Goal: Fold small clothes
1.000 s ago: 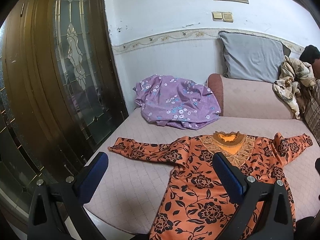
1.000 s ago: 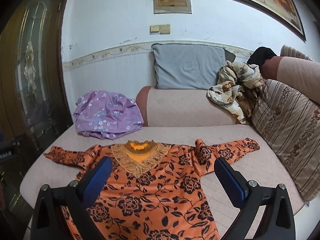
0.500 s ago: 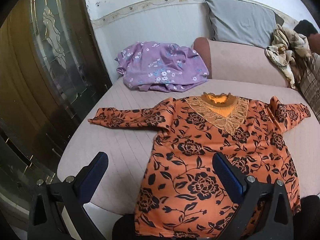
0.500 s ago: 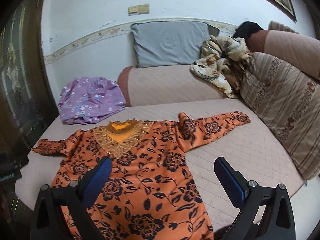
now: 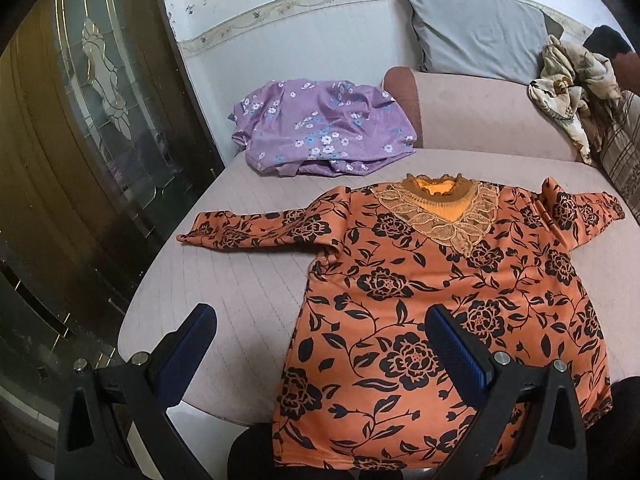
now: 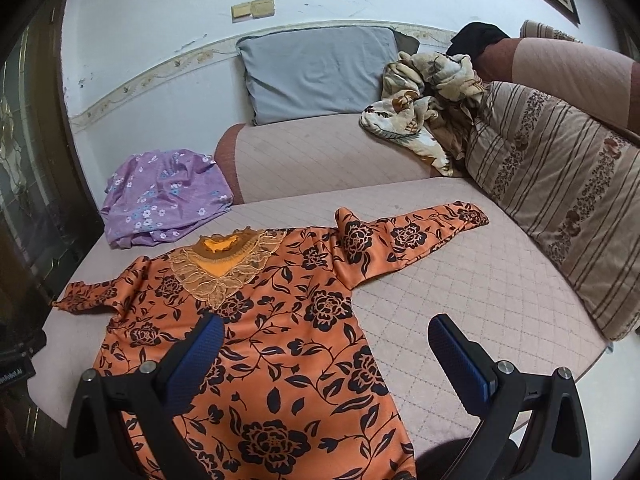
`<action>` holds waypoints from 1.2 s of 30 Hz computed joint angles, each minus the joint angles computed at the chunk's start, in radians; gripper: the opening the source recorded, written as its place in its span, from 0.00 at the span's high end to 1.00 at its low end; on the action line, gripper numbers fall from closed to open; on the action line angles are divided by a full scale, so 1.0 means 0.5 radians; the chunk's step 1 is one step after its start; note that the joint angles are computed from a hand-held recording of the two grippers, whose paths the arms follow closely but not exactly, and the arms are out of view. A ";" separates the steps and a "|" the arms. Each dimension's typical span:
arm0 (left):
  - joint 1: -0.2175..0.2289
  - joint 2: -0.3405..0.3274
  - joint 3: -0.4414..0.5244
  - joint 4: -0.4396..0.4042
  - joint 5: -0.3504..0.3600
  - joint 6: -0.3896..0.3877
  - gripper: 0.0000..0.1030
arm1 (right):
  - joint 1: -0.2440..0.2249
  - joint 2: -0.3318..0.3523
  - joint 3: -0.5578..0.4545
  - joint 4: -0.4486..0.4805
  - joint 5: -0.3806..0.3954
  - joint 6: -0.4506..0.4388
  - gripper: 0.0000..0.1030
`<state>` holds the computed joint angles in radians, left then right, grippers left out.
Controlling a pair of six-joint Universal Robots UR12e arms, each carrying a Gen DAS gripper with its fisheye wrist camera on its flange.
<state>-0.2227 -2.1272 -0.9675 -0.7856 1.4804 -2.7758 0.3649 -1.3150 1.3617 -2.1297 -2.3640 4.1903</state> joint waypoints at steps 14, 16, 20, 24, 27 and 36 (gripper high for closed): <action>0.032 0.133 -0.153 0.290 -0.074 -0.022 0.00 | 0.052 0.032 -0.042 -0.136 -0.041 -0.126 0.00; 0.041 0.154 -0.177 0.320 -0.097 -0.033 0.00 | 0.066 0.032 -0.046 -0.158 -0.057 -0.144 0.00; 0.056 0.196 -0.224 0.373 -0.119 -0.049 0.00 | 0.091 0.026 -0.049 -0.192 -0.084 -0.173 0.00; 0.062 0.215 -0.247 0.402 -0.134 -0.063 0.00 | 0.115 0.025 -0.056 -0.191 -0.122 -0.202 0.00; 0.063 0.216 -0.247 0.396 -0.152 -0.063 0.00 | 0.121 0.019 -0.059 -0.170 -0.131 -0.200 0.00; 0.042 0.114 -0.103 0.337 -0.179 -0.069 0.00 | 0.079 0.040 -0.102 -0.079 -0.106 -0.175 0.00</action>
